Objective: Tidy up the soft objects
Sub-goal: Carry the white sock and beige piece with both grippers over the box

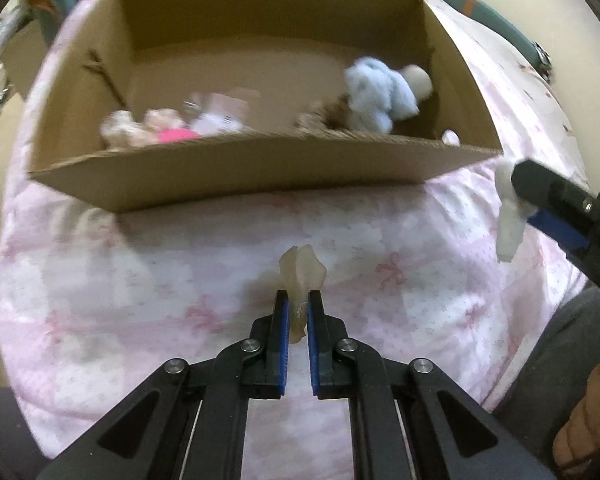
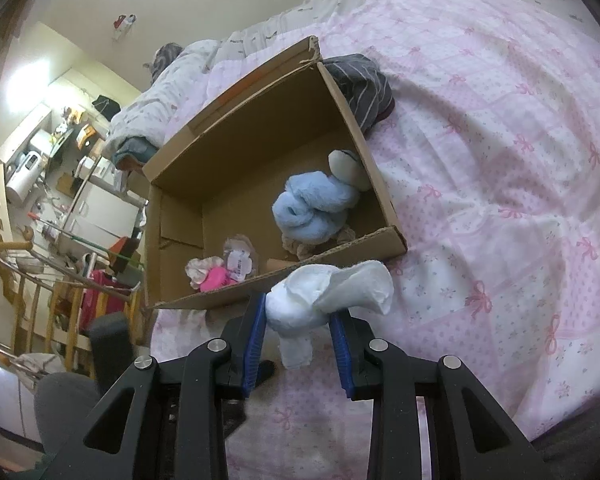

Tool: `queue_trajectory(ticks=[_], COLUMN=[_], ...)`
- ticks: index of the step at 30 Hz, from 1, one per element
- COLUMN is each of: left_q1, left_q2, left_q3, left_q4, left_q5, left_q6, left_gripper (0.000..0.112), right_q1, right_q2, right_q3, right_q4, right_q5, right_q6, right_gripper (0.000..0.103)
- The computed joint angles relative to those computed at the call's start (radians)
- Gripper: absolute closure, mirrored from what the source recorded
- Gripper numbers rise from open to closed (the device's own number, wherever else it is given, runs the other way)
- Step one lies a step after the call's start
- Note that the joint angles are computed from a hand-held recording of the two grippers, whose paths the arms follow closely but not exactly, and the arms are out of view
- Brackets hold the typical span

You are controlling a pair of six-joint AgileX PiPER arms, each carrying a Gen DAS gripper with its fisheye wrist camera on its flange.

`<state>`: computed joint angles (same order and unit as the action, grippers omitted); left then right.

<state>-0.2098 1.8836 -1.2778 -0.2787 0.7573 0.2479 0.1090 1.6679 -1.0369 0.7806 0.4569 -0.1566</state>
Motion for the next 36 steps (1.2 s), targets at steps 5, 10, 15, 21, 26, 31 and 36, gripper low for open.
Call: queue_trajectory(ticks=[5,10,15,21,26,31,36], left_q1=[0.033,0.053,0.071,0.123,0.138,0.158,0.162], left_q2=[-0.057,-0.143,-0.230,-0.265,-0.235,-0.195,-0.124], left_q3=[0.038,0.090,0.118,0.052,-0.039,-0.150,-0.284], left_q4=[0.056,0.118,0.137,0.115,0.136,0.135,0.134], left_q5=[-0.018,-0.031,-0.044,0.009,0.048,0.067,0.103], left_q6=[-0.070,-0.140,-0.134,-0.075,-0.100,-0.087,-0.087], left_gripper=[0.104,0.104,0.104,0.104,0.104,0.104,0.104], right_q1=[0.020,0.045,0.071,0.090,0.095,0.078,0.054], right_q2=[0.000,-0.027,-0.051,-0.084,-0.088,-0.060,-0.011], right_q3=[-0.012,-0.024,-0.034,-0.043,-0.069,-0.118,-0.207], right_q4=[-0.058,-0.094,-0.123,-0.126,-0.112,-0.059,-0.018], right_q5=[0.000,0.003,0.004,0.000,0.019,0.051,0.078], right_q6=[0.050,0.085,0.108,0.124,0.118,0.084,0.038], right_gripper=[0.070,0.070,0.070,0.070,0.070,0.070,0.070])
